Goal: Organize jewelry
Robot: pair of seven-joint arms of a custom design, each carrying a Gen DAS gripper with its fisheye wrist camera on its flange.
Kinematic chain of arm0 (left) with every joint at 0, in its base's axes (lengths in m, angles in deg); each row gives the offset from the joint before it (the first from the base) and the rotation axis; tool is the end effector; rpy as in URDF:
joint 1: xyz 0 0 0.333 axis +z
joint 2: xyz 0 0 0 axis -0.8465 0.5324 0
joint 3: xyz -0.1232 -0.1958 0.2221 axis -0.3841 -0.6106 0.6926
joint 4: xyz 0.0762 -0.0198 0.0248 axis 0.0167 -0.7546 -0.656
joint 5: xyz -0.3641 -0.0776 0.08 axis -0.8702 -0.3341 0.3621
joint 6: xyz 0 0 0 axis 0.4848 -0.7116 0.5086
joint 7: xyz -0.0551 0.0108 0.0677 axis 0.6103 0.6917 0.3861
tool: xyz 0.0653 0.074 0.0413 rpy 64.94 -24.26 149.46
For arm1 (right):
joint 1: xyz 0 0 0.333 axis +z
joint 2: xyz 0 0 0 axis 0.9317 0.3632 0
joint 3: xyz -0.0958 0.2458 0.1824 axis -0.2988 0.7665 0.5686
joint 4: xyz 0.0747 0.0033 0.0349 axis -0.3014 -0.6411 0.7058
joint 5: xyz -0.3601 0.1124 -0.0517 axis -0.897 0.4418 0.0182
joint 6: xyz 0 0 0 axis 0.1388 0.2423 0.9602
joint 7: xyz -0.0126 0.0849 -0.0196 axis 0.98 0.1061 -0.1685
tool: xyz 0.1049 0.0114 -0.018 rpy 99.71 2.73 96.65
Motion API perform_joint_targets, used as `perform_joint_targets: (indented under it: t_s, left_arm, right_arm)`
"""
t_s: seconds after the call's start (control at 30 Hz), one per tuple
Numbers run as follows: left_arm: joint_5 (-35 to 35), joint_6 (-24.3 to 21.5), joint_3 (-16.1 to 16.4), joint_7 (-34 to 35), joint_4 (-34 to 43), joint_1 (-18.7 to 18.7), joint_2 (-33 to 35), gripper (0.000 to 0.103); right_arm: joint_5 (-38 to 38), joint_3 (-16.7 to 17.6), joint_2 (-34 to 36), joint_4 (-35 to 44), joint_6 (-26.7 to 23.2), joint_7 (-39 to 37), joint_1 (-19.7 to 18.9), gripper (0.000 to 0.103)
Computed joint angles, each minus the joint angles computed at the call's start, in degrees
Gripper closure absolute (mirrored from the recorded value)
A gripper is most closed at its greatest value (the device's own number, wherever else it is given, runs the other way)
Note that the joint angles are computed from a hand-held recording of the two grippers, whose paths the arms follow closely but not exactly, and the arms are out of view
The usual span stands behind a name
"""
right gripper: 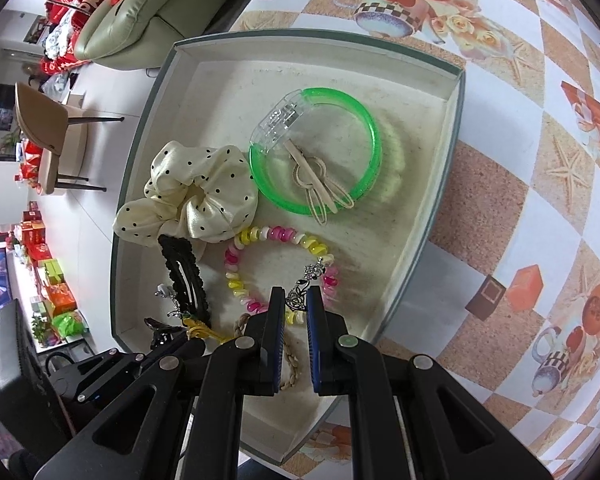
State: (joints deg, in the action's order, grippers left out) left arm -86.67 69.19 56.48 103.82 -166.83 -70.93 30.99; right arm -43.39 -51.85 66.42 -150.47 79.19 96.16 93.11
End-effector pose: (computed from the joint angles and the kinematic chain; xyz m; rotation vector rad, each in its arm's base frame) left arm 0.4316 -0.1869 0.4930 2.1611 -2.2195 0.2327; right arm 0.5155 0.3352 0.4868 -2.2380 1.9267 0.4115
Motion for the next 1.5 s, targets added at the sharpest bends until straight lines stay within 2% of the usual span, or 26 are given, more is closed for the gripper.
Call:
perform_joint_targets:
  t_s: [0.3, 0.47, 0.53, 0.6, 0.67, 0.9, 1.1, 1.13, 1.17, 1.2, 1.23, 1.5]
  left_arm:
    - [2.1, -1.2, -0.9, -0.8, 1.3, -0.1, 1.7, 0.095]
    - [3.1, -2.0, -1.4, -1.8, 2.4, -0.3, 2.7, 0.095]
    - [3.4, -2.4, -1.5, -2.2, 2.8, -0.3, 2.9, 0.095]
    - [3.7, -3.2, -1.6, -2.4, 3.3, -0.3, 3.1, 0.095]
    - [3.8, -3.8, -1.6, -2.4, 3.8, -0.4, 3.1, 0.095]
    - [4.2, -4.9, -1.8, -2.7, 4.8, -0.6, 2.8, 0.095]
    - [4.4, -6.2, -1.8, -3.2, 5.5, -0.7, 2.3, 0.094]
    - [4.8, -6.3, -1.9, -3.3, 5.6, -0.7, 2.3, 0.089]
    - [5.3, -6.6, -2.1, -3.9, 5.5, -0.7, 1.9, 0.052]
    - [6.2, -6.8, -2.4, -4.8, 5.7, -0.7, 1.7, 0.004]
    - [7.6, -6.6, -2.7, -6.0, 5.6, -0.6, 1.3, 0.000]
    - [8.2, -5.7, -2.6, -7.0, 5.3, -1.6, 0.0, 0.000]
  right_arm:
    - [-0.3, 0.0, 1.3, 0.2, 0.4, 0.3, 0.3, 0.091]
    - [0.3, 0.0, 2.0, 1.1, -0.9, 0.3, 0.1, 0.090]
    - [0.2, -0.1, 2.0, 1.5, -1.6, 0.2, 0.0, 0.084]
    - [0.3, -0.2, 1.5, 1.1, -1.4, 0.1, -0.1, 0.068]
    - [0.6, -0.1, 0.6, 0.5, -0.9, 0.2, -0.1, 0.061]
    - [1.8, -0.1, -1.6, 0.3, -0.4, 0.3, -0.6, 0.051]
    - [-0.9, -0.5, -3.3, 0.6, -1.2, 1.1, -0.7, 0.050]
    - [-1.1, -0.5, -3.9, 0.3, -1.1, 1.0, -0.8, 0.050]
    - [-1.1, -0.5, -4.4, -0.2, -1.0, 0.8, -1.0, 0.050]
    - [-1.4, -0.6, -5.0, -0.6, -1.0, 0.7, -1.2, 0.050]
    - [-1.5, -0.7, -5.6, -1.1, -1.0, 0.9, -1.4, 0.050]
    - [-2.4, -0.9, -8.9, -4.5, -1.2, 1.8, -2.5, 0.050]
